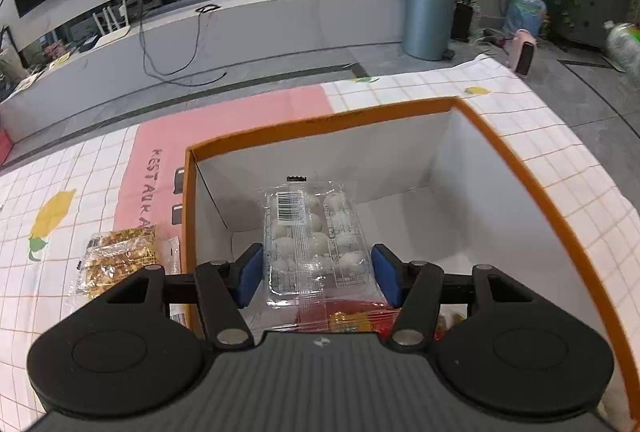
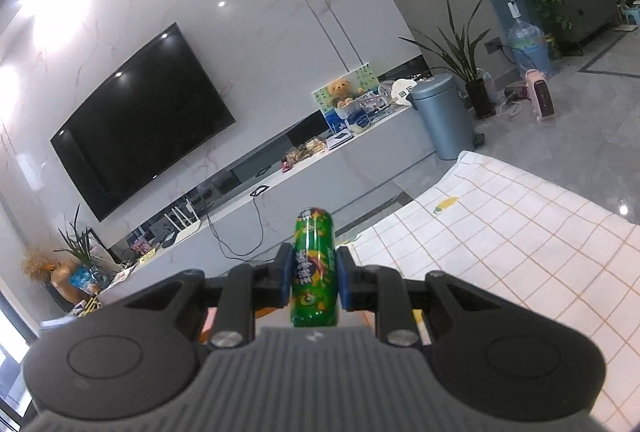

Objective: Organize snacks
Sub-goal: 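Lower the clear egg-roll pack into the box and open the left gripper, then lower the green sausage stick into the box and open the right gripper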

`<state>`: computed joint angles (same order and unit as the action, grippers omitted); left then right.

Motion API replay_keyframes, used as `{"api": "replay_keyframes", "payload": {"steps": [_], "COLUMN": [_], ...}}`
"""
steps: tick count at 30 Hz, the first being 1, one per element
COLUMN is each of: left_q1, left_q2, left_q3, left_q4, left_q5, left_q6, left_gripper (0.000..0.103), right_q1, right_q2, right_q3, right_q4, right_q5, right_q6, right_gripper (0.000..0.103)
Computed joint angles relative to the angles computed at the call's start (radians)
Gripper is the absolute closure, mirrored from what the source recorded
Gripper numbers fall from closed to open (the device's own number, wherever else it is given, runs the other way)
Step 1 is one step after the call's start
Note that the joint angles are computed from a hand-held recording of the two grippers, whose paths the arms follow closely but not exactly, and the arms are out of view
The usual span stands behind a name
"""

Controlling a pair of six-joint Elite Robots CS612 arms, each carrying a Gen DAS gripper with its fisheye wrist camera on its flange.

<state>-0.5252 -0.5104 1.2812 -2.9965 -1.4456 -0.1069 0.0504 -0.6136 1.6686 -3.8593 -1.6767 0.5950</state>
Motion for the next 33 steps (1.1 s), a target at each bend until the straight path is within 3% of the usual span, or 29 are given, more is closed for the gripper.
{"api": "replay_keyframes", "payload": {"steps": [2, 6, 8, 10, 14, 17, 21, 26, 33], "left_q1": [0.003, -0.008, -0.009, -0.007, -0.004, 0.003, 0.032, 0.072, 0.121], "left_q2": [0.004, 0.001, -0.003, -0.012, -0.041, -0.066, -0.107, -0.145, -0.144], "left_q3": [-0.010, 0.023, 0.033, 0.043, 0.086, 0.124, 0.190, 0.258, 0.283], "left_q4": [0.027, -0.072, -0.092, -0.096, -0.131, -0.175, -0.261, -0.317, -0.364], "left_q5": [-0.009, 0.036, 0.040, 0.028, 0.001, -0.023, -0.117, -0.176, -0.214], "left_q6": [-0.016, 0.088, 0.099, 0.105, 0.145, 0.111, 0.031, 0.010, -0.013], "left_gripper": [0.035, 0.036, 0.029, 0.014, 0.014, 0.014, 0.014, 0.013, 0.013], "right_q1": [-0.002, -0.006, -0.006, -0.005, -0.002, -0.006, -0.016, -0.013, 0.011], "right_q2": [-0.002, -0.009, -0.011, -0.009, -0.008, -0.009, -0.007, -0.005, 0.016], "right_q3": [-0.002, 0.007, 0.009, 0.009, 0.009, 0.011, 0.012, -0.010, -0.077], "right_q4": [0.024, 0.060, 0.062, 0.055, 0.056, 0.049, 0.027, 0.052, 0.151], "right_q5": [-0.004, -0.004, -0.009, -0.008, -0.008, 0.013, 0.073, 0.118, 0.179], "right_q6": [-0.003, 0.030, 0.033, 0.027, 0.012, 0.009, -0.003, -0.028, -0.069], "right_gripper": [0.083, 0.083, 0.083, 0.083, 0.083, 0.083, 0.083, 0.083, 0.083]}}
